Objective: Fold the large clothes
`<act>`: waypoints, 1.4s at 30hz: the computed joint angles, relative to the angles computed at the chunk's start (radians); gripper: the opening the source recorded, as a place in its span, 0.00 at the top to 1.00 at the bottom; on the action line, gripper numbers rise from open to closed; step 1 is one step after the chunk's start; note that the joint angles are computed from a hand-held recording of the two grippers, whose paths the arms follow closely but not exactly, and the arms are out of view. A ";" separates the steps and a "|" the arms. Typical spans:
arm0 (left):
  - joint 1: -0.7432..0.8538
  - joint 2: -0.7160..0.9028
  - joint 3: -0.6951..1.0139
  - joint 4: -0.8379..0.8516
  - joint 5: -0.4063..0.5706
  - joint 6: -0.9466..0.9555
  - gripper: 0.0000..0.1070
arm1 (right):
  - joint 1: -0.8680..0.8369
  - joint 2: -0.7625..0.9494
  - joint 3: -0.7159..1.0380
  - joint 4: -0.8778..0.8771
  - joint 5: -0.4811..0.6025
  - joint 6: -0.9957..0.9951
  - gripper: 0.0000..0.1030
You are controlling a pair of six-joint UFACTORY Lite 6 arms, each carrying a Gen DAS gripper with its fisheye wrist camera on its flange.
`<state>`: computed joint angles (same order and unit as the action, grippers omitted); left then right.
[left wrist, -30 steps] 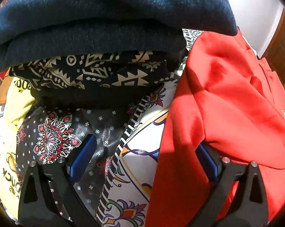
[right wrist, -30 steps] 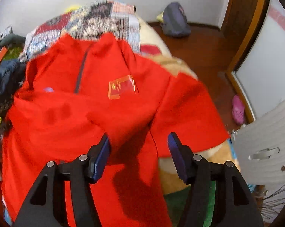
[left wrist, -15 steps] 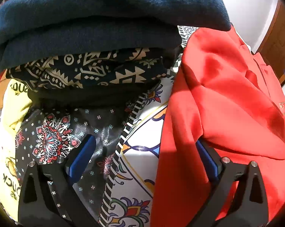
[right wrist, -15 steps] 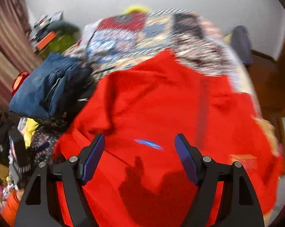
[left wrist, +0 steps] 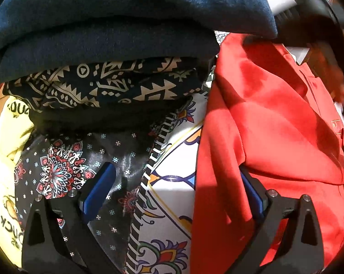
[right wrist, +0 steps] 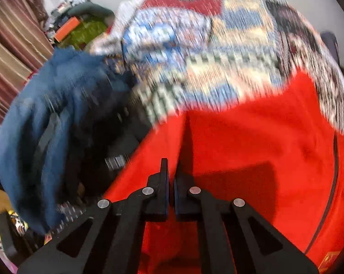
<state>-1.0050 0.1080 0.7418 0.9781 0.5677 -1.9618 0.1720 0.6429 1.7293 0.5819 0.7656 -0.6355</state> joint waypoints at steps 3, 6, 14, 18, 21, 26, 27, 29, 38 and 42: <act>-0.004 0.005 0.007 -0.003 0.017 -0.002 0.05 | 0.055 0.083 0.171 -0.078 -0.027 0.097 0.98; -0.008 0.001 0.016 -0.029 0.029 0.018 0.04 | 0.093 0.218 0.352 -0.216 -0.032 0.215 0.97; -0.034 -0.052 0.018 -0.147 0.080 0.156 0.04 | 0.046 0.301 0.457 -0.443 0.013 0.386 0.78; -0.087 -0.081 0.048 -0.205 0.181 0.209 0.05 | -0.073 -0.028 0.038 -0.250 -0.053 0.157 0.35; -0.133 -0.101 0.091 -0.234 0.264 0.240 0.05 | -0.149 -0.252 -0.233 -0.171 -0.103 -0.011 0.32; -0.212 -0.098 0.212 -0.245 0.421 0.280 0.05 | -0.331 -0.503 -0.536 -0.106 -0.121 -0.258 0.25; -0.221 -0.088 0.246 -0.244 0.444 0.295 0.05 | -0.383 -0.537 -0.589 -0.108 -0.134 -0.296 0.23; -0.223 -0.035 0.340 -0.243 0.474 0.337 0.05 | -0.455 -0.553 -0.641 -0.121 -0.155 -0.323 0.22; -0.100 0.329 0.684 -0.335 0.317 0.564 0.05 | -0.707 -0.392 -0.666 -0.269 -0.230 -0.291 0.22; -0.059 0.477 0.759 -0.376 0.322 0.616 0.04 | -0.792 -0.413 -0.695 -0.222 -0.282 -0.395 0.22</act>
<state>-1.0638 0.5852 1.5012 0.6023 0.8892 -1.3457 -0.6201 0.2297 1.0344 0.3596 0.4834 -1.0304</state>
